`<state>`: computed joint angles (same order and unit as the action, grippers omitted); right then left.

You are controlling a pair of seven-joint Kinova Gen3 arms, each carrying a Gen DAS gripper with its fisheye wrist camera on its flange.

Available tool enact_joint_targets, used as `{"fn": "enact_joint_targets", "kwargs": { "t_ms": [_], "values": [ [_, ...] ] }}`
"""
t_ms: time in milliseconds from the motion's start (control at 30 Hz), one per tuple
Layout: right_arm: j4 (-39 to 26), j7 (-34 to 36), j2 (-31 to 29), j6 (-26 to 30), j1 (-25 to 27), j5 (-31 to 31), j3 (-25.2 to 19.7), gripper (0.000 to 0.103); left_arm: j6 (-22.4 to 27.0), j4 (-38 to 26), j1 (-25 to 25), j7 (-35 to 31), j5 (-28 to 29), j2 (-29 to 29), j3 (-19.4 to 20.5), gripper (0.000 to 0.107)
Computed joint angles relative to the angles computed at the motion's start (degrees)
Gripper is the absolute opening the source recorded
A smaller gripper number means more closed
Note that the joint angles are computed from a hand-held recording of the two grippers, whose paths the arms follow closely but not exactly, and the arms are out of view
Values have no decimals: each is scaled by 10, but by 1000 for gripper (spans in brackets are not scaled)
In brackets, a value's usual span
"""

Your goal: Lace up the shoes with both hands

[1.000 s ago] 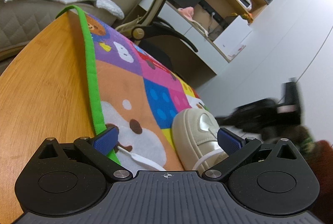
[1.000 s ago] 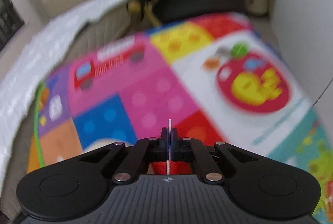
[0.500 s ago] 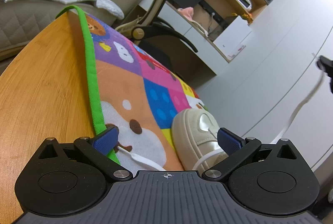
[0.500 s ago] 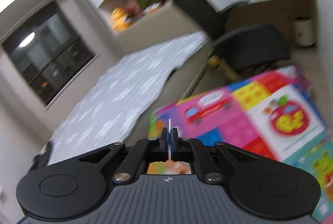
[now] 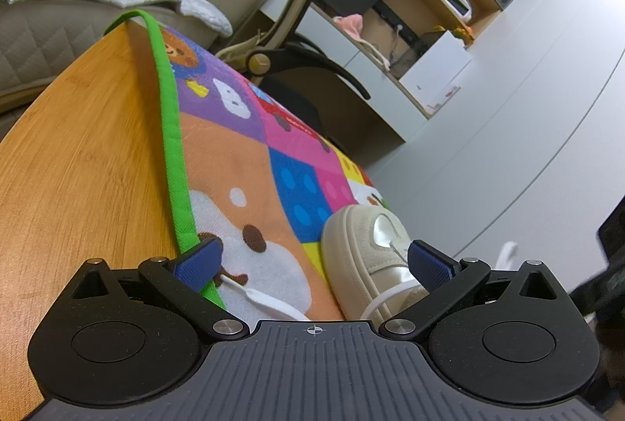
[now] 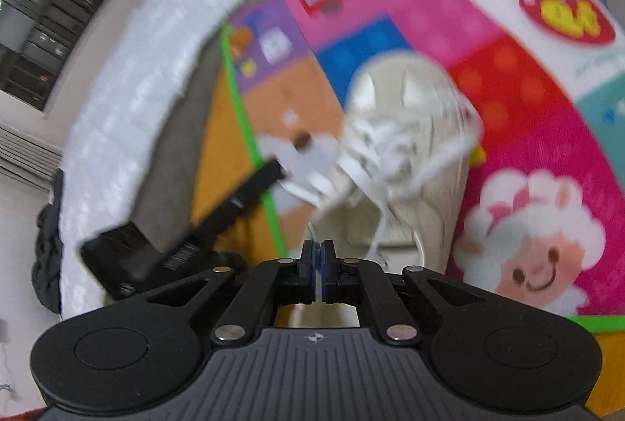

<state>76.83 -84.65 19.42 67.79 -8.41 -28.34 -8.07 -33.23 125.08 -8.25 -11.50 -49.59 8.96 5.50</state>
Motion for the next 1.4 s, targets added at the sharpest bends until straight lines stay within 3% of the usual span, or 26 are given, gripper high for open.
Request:
{"fn": "enact_joint_targets", "kwargs": {
  "t_ms": [167,267,400,500,633,767,833,967,1200,1400],
  "values": [
    [-14,7,7,25,-24,50,-1,7,2,0,1,-3,4,0,1,103],
    [-4,31,-24,8,-17,52,2,21,1,1,1,-2,3,0,1,103],
    [19,63,-75,-54,4,25,11,21,0,1,-1,1,-1,-1,0,103],
    [36,51,-102,-113,2,40,24,23,-1,1,-2,4,-4,-1,0,103],
    [37,18,-91,-129,6,47,33,23,-1,1,-2,4,-5,-1,-1,103],
    [41,-2,-69,-133,8,54,29,23,-1,1,-1,3,-4,-1,-1,103],
    [43,18,-63,-130,16,37,20,13,-1,1,-1,3,-4,-1,-1,103],
    [30,60,-51,-98,16,11,2,13,0,0,-1,4,-4,-2,-1,103],
    [21,40,-32,-54,-20,54,5,13,-1,2,-1,3,-4,-2,-2,103],
    [33,49,-22,-56,-29,71,2,15,-2,3,-2,4,-6,-3,-3,103]
  ]
}}
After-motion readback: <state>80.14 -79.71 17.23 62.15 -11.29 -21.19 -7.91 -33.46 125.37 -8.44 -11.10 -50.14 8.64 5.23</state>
